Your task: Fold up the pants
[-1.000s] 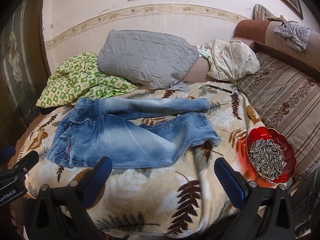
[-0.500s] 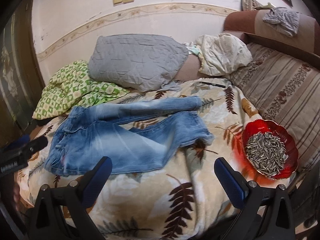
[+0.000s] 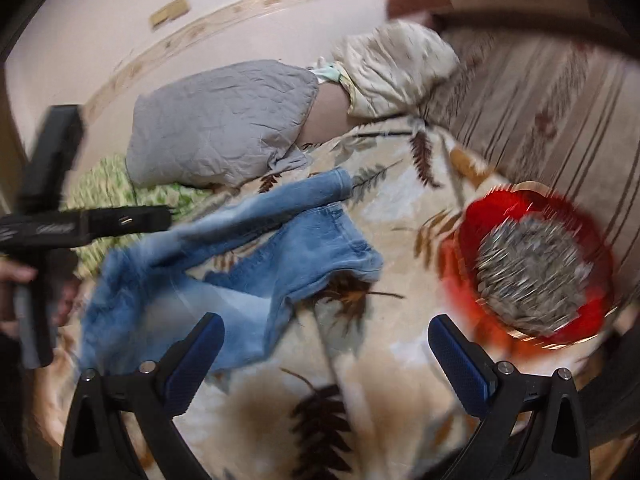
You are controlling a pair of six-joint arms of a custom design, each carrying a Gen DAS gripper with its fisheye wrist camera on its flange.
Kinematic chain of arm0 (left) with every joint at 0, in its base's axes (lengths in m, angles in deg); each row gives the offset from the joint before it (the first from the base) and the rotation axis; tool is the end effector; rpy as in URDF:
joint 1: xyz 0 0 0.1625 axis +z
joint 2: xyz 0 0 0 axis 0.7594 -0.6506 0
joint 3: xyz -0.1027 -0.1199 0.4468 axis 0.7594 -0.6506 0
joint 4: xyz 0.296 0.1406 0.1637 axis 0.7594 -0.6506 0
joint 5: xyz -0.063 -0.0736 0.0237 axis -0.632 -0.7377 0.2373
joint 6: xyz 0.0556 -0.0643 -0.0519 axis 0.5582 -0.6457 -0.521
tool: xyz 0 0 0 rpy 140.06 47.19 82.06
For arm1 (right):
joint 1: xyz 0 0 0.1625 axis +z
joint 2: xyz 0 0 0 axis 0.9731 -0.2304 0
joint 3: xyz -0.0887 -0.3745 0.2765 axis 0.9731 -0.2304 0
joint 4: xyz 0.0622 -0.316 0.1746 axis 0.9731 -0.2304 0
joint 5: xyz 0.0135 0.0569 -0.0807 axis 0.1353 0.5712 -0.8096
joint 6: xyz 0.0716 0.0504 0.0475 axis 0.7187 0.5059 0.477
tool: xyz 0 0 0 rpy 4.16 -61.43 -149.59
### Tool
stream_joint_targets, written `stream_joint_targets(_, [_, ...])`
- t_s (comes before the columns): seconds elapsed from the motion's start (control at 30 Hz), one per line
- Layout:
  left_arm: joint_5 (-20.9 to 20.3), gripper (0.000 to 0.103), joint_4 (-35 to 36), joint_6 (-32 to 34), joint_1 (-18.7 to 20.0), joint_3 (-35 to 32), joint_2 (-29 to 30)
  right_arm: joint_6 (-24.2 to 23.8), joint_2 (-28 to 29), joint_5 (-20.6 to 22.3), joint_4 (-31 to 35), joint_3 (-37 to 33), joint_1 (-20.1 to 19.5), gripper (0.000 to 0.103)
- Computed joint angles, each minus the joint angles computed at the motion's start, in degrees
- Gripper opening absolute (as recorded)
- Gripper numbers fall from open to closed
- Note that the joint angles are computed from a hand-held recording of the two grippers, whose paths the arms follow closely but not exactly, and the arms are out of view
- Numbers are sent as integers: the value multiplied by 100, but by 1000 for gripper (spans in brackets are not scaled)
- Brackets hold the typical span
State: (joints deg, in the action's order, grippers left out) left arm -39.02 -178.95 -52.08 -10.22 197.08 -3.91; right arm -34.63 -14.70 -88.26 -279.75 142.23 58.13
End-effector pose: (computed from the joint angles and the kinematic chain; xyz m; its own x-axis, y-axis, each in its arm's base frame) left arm -0.2678 -0.4313 0.2962 -0.6647 0.6762 -0.3176 0.7177 0.6960 -0.0203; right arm 0.3049 -0.2301 0.1787 -0.9045 0.1658 0.3930 -0.2048 0.6395 -0.7411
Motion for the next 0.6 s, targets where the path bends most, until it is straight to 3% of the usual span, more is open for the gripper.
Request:
stream_joint_targets(0.13, [-591,103,237,-4,417,-595,727,-134,341,693,-1486,256,-523,103])
stream_joint_targets(0.37, [-699,103,849,168,678,-1355,1760,-244,670,936,-2253,146,-1057,103])
stream_joint_targets(0.6, [-528,103,1297,409,759,-1954,2440,18,1038,1452,-2825,74,-1587,87])
